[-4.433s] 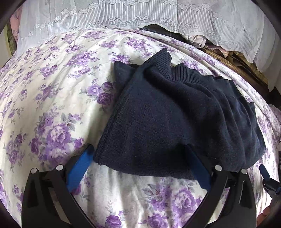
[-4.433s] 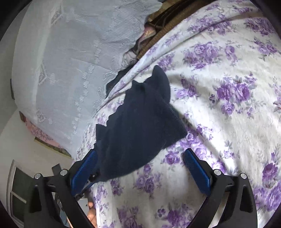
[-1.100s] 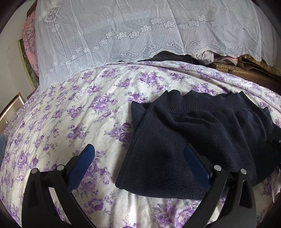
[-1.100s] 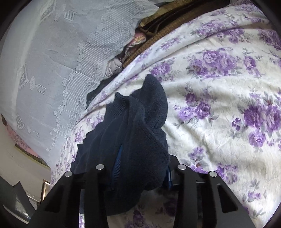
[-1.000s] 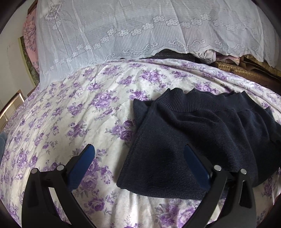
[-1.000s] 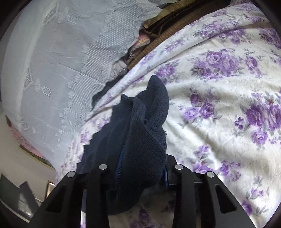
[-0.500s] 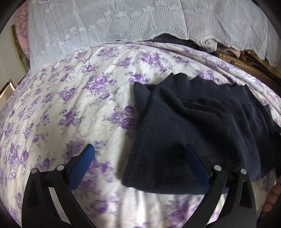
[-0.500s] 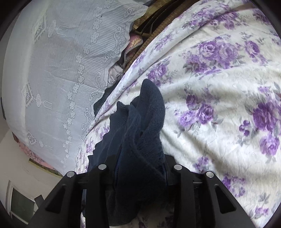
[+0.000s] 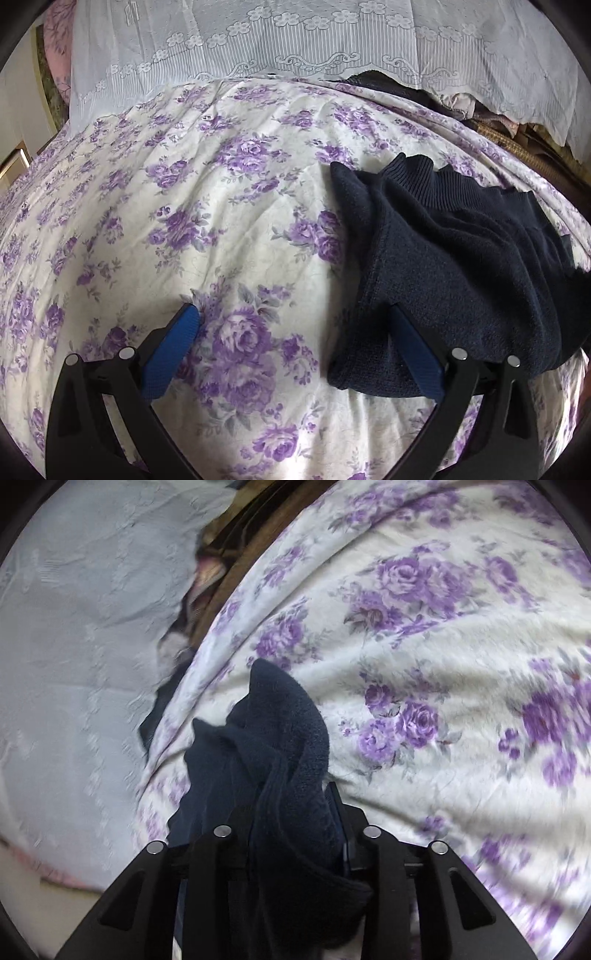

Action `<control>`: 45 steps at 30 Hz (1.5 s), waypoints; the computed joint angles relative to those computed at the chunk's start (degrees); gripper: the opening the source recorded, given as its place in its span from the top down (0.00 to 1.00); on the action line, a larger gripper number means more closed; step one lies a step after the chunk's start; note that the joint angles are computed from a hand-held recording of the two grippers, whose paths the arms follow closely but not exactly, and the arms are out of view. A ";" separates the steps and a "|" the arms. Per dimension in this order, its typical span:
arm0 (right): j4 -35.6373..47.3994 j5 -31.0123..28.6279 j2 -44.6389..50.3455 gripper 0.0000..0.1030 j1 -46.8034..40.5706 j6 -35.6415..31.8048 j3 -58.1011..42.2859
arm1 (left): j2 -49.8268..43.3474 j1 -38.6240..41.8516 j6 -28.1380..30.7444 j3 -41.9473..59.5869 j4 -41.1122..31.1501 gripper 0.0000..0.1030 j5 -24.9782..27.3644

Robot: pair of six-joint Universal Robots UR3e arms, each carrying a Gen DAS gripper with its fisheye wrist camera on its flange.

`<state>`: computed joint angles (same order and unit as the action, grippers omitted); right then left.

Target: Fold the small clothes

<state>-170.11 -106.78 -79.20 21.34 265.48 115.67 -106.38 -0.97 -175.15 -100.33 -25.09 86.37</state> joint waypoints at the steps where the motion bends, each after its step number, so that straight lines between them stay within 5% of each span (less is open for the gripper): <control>1: -0.27 -2.65 1.57 0.67 1.42 1.38 -0.90 | 0.21 0.29 0.04 -0.04 -0.40 0.04 -0.49; 5: -3.05 -18.62 11.40 0.68 9.75 -1.93 -6.08 | 0.80 1.30 0.11 0.03 -1.96 0.04 -2.25; 12: -23.52 -11.41 10.93 0.72 5.74 -5.45 4.00 | 0.75 0.74 0.33 -0.22 -1.18 0.04 -1.15; 18: -27.88 -8.21 10.68 0.73 5.07 -8.33 3.97 | 0.89 0.73 0.38 -0.39 -1.15 0.04 -1.12; 45: -13.94 -7.26 13.63 0.74 12.94 -23.57 -17.69 | 2.43 0.89 0.08 -1.14 -1.26 0.04 -0.40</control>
<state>-184.05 -114.04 -65.58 34.28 241.91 97.99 -103.94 -0.08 -175.07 -101.47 -26.36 85.97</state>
